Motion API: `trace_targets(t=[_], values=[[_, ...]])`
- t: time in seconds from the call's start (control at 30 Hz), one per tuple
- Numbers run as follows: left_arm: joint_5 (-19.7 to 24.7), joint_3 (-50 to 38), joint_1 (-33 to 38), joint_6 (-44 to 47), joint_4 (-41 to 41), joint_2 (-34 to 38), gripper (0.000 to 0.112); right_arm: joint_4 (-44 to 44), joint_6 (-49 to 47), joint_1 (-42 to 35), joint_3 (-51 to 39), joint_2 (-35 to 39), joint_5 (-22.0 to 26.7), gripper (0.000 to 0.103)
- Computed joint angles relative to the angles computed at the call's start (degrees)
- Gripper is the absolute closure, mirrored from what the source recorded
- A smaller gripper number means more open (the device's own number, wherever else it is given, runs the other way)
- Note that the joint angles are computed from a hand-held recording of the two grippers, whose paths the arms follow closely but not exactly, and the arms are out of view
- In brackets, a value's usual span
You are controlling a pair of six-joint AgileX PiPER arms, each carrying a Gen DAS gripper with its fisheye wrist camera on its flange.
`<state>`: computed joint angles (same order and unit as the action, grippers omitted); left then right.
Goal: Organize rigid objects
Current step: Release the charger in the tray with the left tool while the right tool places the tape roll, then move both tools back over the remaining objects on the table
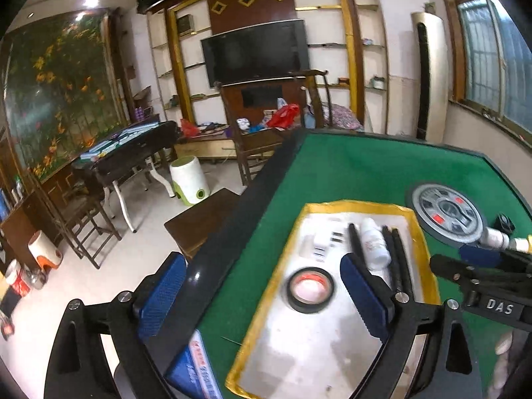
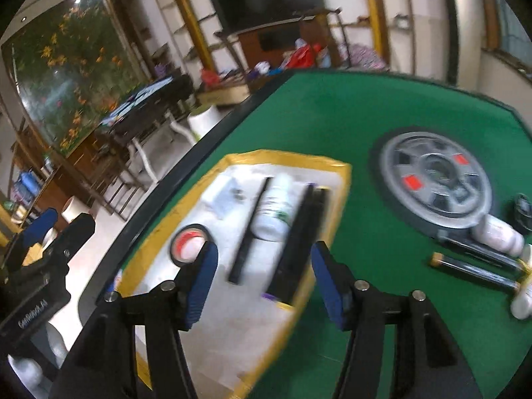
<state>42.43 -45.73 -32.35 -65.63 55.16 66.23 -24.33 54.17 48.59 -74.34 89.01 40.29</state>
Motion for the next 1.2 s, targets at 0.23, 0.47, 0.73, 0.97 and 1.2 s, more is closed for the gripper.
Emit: trace_targets(t=[0.23, 0.47, 0.73, 0.97, 1.2], values=[[8.4, -3.08, -12.77, -1.59, 0.72, 2.89, 0.016, -10.44, 10.83, -1.12, 12.04, -10.97, 1.58, 0.029], [14.52, -6.92, -23.4, -3.22, 1.46, 7.42, 0.016, -25.03, 24.7, -0.47, 22.22, -22.49, 9.26, 0.008], [14.56, -12.38, -28.72, -2.72, -2.33, 14.28, 0.016, -9.49, 4.17, -26.98, 26.71, -30.76, 5.27, 0.0], [12.93, -15.92, -30.19, -0.49, -6.23, 19.67, 0.016, 1.23, -7.76, -39.35, 30.86, -34.92, 1.41, 0.0], [11.75, -17.41, -31.04, 1.29, -8.71, 22.13, 0.016, 8.7, -15.49, -43.94, 32.17, -35.09, -0.76, 0.0]])
